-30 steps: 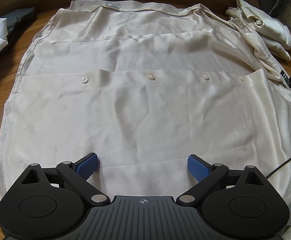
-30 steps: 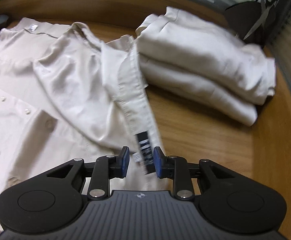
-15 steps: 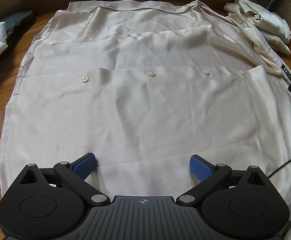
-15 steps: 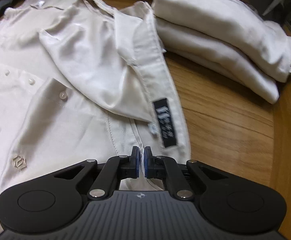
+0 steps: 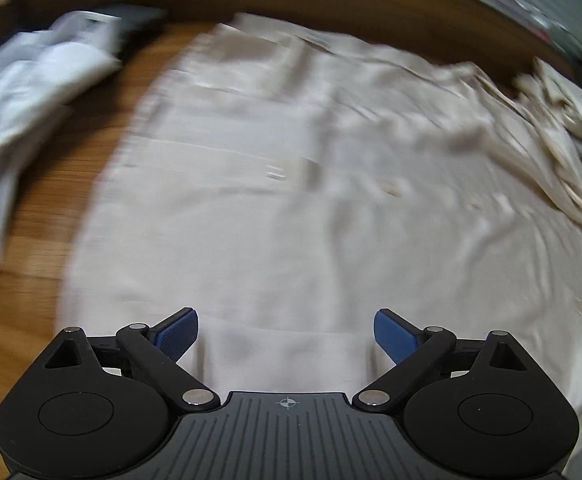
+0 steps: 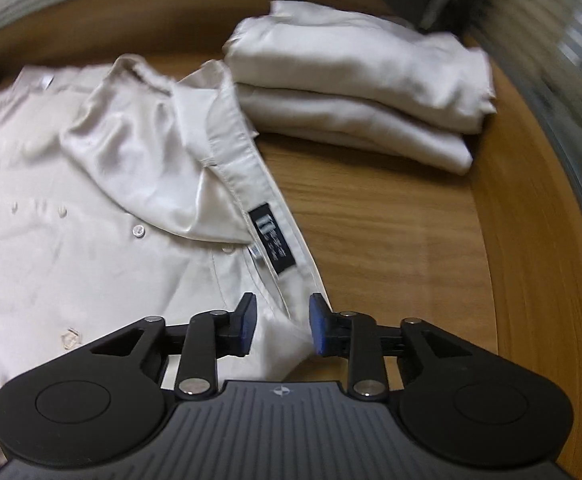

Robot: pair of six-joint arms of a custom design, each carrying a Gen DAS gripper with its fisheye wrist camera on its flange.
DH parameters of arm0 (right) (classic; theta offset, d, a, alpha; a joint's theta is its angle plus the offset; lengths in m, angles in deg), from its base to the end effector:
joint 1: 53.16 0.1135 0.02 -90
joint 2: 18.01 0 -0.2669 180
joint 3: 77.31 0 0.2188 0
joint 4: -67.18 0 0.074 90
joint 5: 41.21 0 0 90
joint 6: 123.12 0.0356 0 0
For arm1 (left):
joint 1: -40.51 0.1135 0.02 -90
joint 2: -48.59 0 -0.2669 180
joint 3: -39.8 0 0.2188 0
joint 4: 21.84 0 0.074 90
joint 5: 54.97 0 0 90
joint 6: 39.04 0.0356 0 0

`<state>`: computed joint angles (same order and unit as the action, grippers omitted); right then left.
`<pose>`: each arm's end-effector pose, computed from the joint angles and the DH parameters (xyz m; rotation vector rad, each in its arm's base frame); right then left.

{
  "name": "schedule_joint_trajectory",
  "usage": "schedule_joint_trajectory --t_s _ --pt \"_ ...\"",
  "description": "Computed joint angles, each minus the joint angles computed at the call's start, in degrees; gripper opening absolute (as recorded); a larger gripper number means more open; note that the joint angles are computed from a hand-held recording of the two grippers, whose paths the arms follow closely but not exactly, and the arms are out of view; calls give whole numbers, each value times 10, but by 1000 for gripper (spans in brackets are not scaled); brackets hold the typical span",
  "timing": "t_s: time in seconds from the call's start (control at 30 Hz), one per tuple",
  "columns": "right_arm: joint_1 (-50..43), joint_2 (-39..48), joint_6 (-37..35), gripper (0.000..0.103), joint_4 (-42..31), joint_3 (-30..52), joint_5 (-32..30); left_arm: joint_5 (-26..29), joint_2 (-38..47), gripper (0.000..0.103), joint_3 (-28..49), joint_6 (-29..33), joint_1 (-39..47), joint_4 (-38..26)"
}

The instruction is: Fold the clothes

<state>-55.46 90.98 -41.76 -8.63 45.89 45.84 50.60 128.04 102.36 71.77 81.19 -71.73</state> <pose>0.3708 -0.0131 0.3232 -0.1634 2.6384 0.0040 0.1755 0.1382 0.2128 -0.3849 2.6303 -0.0331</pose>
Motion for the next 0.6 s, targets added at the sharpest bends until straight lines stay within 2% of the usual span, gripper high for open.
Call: schedule_joint_trajectory --t_s 0.13,0.27,0.4,0.6 --pt "-14 -45 58 34 5 -69 10 -3 7 93 18 34 78 -9" --pt "-4 -87 116 39 22 -159 30 -13 28 92 25 56 135 -5" --pt "26 -130 177 45 39 -239 43 -17 49 92 27 101 177 -1" --pt "78 -168 234 45 60 -307 74 -12 81 84 35 161 211 -2"
